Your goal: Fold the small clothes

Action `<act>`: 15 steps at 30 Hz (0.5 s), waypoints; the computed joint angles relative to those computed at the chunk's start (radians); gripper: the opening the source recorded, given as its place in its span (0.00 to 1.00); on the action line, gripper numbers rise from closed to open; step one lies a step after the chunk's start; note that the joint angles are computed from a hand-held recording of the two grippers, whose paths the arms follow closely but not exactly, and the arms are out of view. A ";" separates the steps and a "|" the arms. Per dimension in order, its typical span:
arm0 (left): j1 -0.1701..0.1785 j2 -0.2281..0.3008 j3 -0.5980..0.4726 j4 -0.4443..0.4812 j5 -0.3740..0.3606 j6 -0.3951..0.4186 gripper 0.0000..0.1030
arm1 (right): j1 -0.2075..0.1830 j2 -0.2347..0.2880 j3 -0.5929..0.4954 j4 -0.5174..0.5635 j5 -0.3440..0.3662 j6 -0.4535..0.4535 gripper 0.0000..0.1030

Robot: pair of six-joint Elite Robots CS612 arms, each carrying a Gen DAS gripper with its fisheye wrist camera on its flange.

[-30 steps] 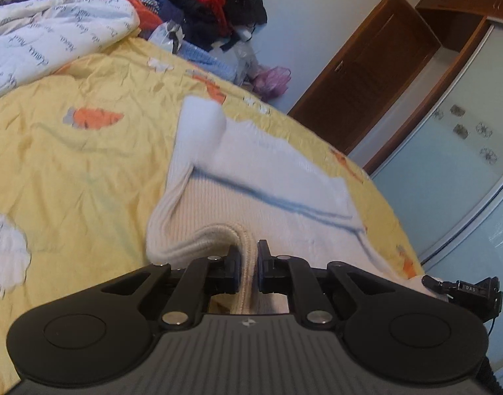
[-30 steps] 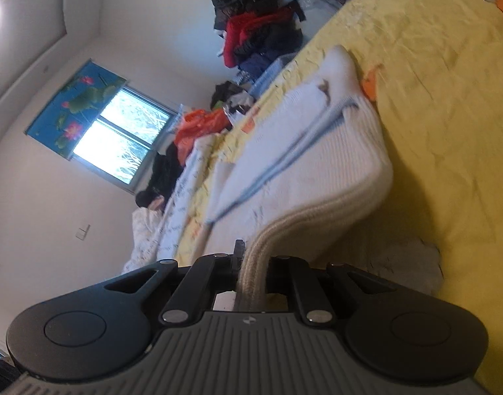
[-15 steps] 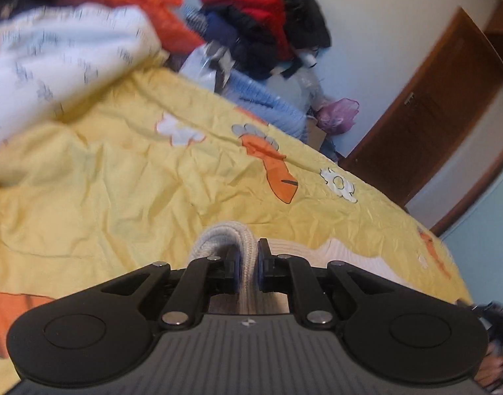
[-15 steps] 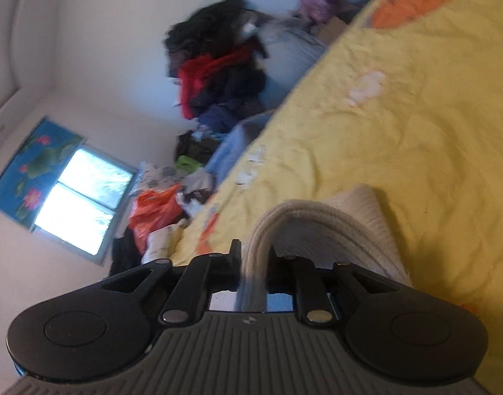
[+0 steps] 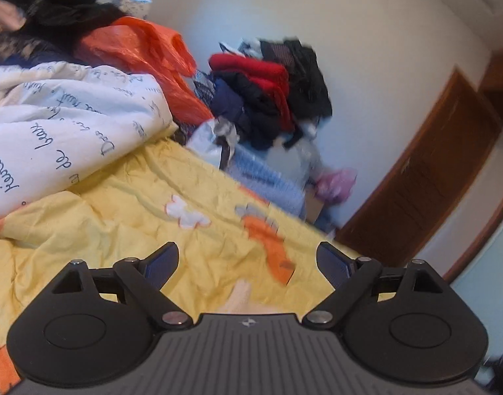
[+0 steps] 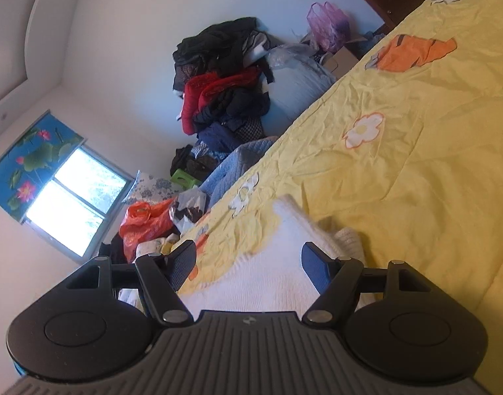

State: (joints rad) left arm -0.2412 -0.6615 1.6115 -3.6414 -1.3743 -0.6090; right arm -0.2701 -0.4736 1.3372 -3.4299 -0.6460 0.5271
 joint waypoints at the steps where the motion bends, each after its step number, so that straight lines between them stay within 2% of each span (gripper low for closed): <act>1: -0.017 -0.001 -0.004 0.031 0.037 0.069 0.88 | 0.003 -0.010 0.012 0.035 0.000 -0.040 0.68; 3: -0.070 0.006 -0.024 0.105 0.180 0.267 0.88 | 0.022 -0.040 0.035 0.138 -0.049 -0.177 0.68; 4: -0.089 0.015 -0.042 0.141 0.224 0.345 0.88 | 0.040 -0.062 0.051 0.187 -0.127 -0.274 0.69; 6: -0.120 0.035 -0.077 0.219 0.274 0.482 0.88 | 0.085 -0.090 0.072 0.215 -0.314 -0.461 0.69; 7: -0.127 0.042 -0.093 0.269 0.271 0.521 0.88 | 0.101 -0.093 0.072 0.226 -0.355 -0.553 0.70; 9: -0.133 0.067 -0.134 0.393 0.284 0.549 0.89 | 0.122 -0.090 0.054 0.293 -0.417 -0.662 0.68; 11: -0.124 0.084 -0.152 0.392 0.273 0.512 0.90 | 0.129 -0.069 0.038 0.278 -0.460 -0.712 0.66; 13: -0.111 0.080 -0.161 0.435 0.255 0.441 0.92 | 0.121 -0.056 0.037 0.238 -0.439 -0.694 0.66; 14: -0.109 0.077 -0.158 0.437 0.246 0.429 0.93 | 0.117 -0.054 0.036 0.233 -0.428 -0.674 0.66; 15: -0.114 0.073 -0.149 0.429 0.271 0.427 0.92 | 0.116 -0.055 0.038 0.230 -0.428 -0.674 0.66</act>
